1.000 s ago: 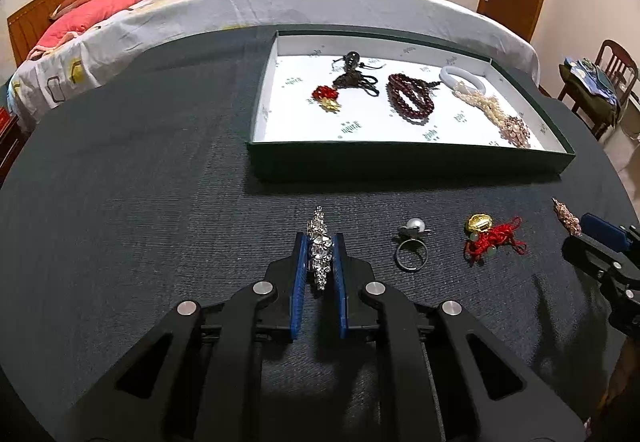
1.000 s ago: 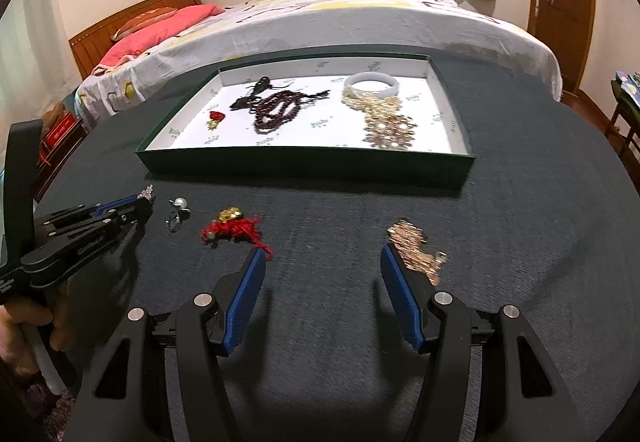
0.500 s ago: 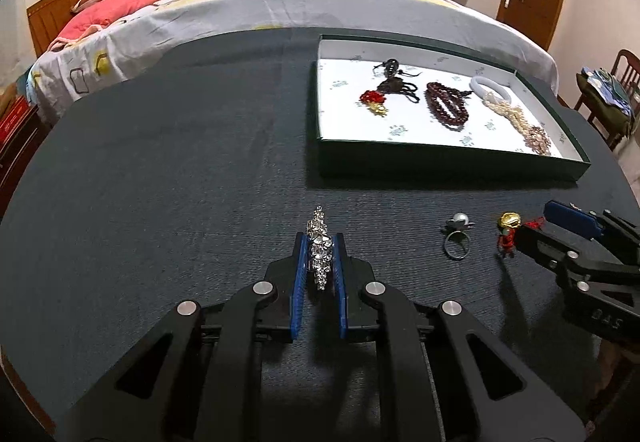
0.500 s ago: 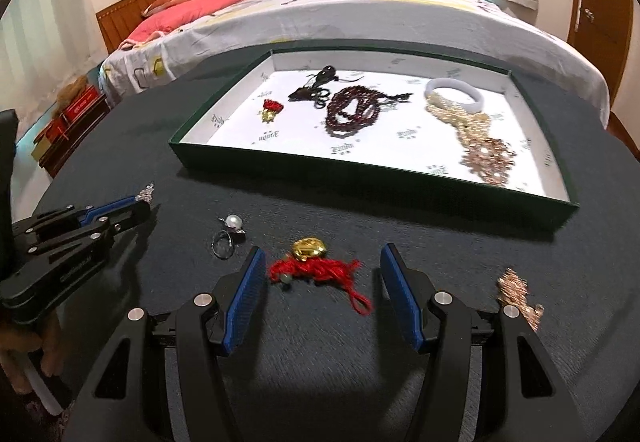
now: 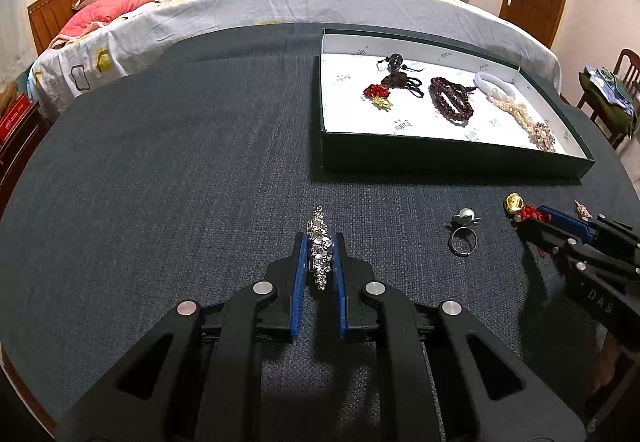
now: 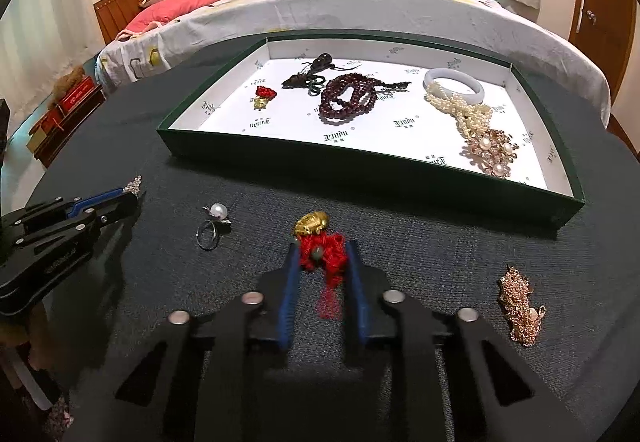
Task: Organize jewelry
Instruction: 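Grasp the silver crystal brooch with the left tool while the right tool grasps the gold charm with red tassel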
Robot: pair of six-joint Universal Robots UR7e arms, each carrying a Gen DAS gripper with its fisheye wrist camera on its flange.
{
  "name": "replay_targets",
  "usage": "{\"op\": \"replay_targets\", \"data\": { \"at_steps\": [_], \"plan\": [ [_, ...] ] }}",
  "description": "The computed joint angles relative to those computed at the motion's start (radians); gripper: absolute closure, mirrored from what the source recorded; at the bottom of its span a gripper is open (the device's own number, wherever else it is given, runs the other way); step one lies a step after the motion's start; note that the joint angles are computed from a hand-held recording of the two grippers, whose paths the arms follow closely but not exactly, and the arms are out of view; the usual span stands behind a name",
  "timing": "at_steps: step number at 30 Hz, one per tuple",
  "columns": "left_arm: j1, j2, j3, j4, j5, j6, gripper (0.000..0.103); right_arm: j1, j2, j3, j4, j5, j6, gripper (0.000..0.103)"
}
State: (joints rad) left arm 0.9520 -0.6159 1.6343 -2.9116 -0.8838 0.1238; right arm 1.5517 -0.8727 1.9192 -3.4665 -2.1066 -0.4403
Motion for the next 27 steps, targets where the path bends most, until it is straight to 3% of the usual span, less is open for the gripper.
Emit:
{"op": "replay_targets", "data": {
  "at_steps": [27],
  "plan": [
    [-0.016,-0.004,0.014,-0.019,-0.019,0.011,0.090,-0.006,-0.045,0.058,-0.080,0.020,-0.001,0.088]
  ]
}}
